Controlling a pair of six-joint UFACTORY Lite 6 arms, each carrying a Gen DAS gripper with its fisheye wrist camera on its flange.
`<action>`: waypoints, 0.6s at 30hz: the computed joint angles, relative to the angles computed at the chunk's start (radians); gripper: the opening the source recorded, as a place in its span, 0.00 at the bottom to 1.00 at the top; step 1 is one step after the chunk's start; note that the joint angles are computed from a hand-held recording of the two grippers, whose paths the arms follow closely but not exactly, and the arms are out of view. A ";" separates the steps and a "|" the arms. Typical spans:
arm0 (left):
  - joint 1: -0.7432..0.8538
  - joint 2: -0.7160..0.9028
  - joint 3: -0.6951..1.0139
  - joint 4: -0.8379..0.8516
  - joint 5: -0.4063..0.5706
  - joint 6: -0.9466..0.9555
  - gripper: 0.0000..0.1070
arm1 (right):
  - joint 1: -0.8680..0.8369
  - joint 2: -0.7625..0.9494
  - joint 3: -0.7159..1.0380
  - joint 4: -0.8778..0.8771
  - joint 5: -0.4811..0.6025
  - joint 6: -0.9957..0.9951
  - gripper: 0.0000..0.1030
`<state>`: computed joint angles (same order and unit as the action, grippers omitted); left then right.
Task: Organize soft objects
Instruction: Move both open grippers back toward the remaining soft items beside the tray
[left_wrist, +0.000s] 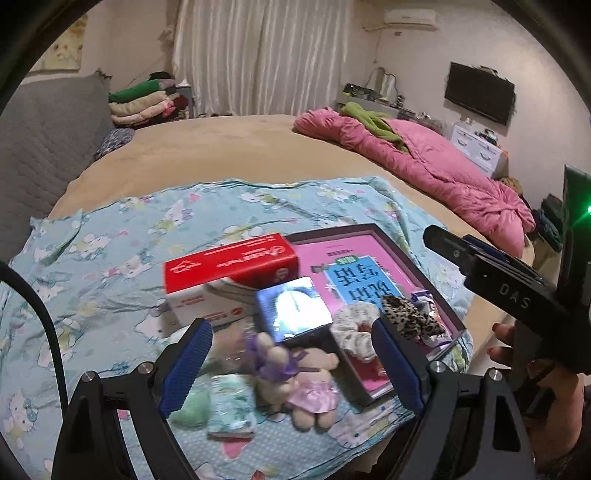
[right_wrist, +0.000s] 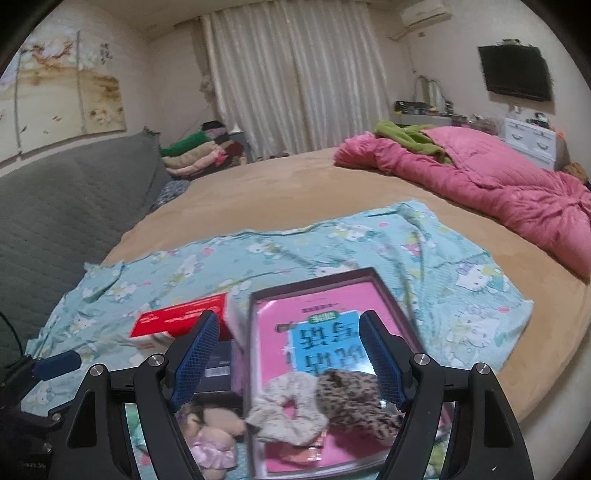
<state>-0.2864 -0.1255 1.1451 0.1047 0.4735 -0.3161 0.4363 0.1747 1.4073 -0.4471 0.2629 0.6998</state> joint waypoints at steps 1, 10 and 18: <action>0.020 -0.008 -0.006 -0.029 0.004 0.030 0.82 | 0.010 0.004 0.008 0.006 0.003 -0.007 0.77; 0.221 -0.094 -0.077 -0.239 0.022 0.284 0.82 | 0.116 0.061 0.116 0.087 0.064 -0.106 0.77; 0.448 -0.120 -0.114 -0.508 0.072 0.572 0.82 | 0.180 0.100 0.164 0.137 0.089 -0.163 0.77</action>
<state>0.1612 -0.2451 1.0313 -0.4032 0.5456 0.2564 0.6168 0.2744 1.5716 -0.3102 0.3523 0.5368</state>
